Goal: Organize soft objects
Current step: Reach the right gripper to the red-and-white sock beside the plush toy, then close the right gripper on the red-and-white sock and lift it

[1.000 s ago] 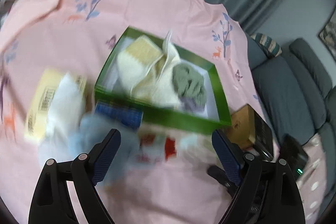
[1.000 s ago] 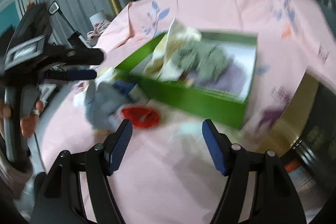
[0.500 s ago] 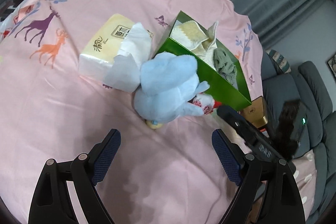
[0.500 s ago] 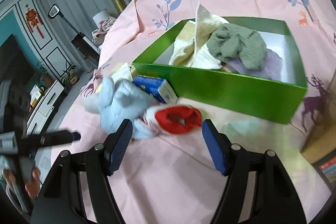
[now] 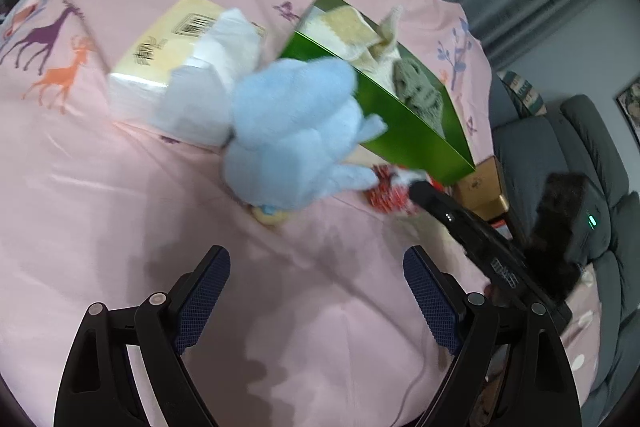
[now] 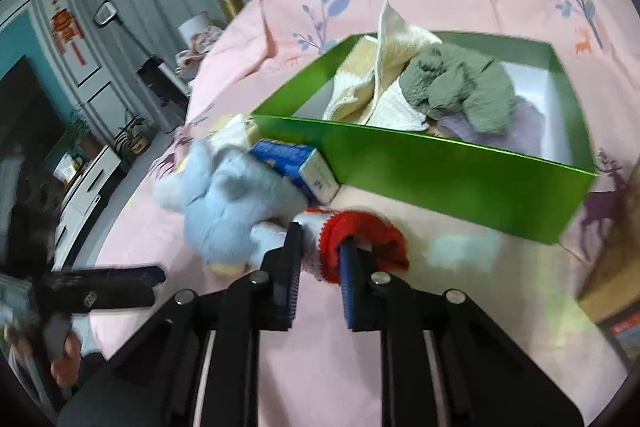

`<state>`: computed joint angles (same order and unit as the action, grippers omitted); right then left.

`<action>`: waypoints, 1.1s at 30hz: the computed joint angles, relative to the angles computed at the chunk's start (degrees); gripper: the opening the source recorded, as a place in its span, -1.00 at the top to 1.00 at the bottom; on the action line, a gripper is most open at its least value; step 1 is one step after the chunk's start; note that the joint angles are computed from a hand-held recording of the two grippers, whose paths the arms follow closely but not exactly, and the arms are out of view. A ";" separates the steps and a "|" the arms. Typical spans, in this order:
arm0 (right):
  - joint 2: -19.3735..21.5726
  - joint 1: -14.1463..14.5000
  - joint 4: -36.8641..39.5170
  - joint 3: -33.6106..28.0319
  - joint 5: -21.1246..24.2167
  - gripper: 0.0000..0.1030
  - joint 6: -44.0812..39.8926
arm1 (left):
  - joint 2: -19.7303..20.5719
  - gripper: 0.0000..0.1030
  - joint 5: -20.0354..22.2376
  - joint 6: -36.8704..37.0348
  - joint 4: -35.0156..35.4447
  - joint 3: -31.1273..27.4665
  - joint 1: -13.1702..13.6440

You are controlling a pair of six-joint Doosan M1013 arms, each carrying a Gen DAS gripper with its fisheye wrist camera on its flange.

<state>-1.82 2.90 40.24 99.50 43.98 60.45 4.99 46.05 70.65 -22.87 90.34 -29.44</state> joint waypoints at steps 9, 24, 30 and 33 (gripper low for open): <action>-6.51 -4.85 5.96 7.38 8.92 0.45 -8.09 | 2.76 -0.72 4.65 5.44 -4.88 -2.05 -2.62; -9.37 -4.33 0.67 10.59 6.37 -0.04 -4.47 | 5.81 -0.72 8.60 6.90 3.22 -6.59 -7.69; -8.65 -2.69 -1.87 10.62 5.49 0.10 -3.86 | 5.82 -0.06 9.54 9.46 1.15 -6.19 -7.82; -8.72 -2.56 -1.23 10.91 5.45 0.27 -5.46 | 5.92 0.15 9.77 10.84 -0.69 -6.11 -7.73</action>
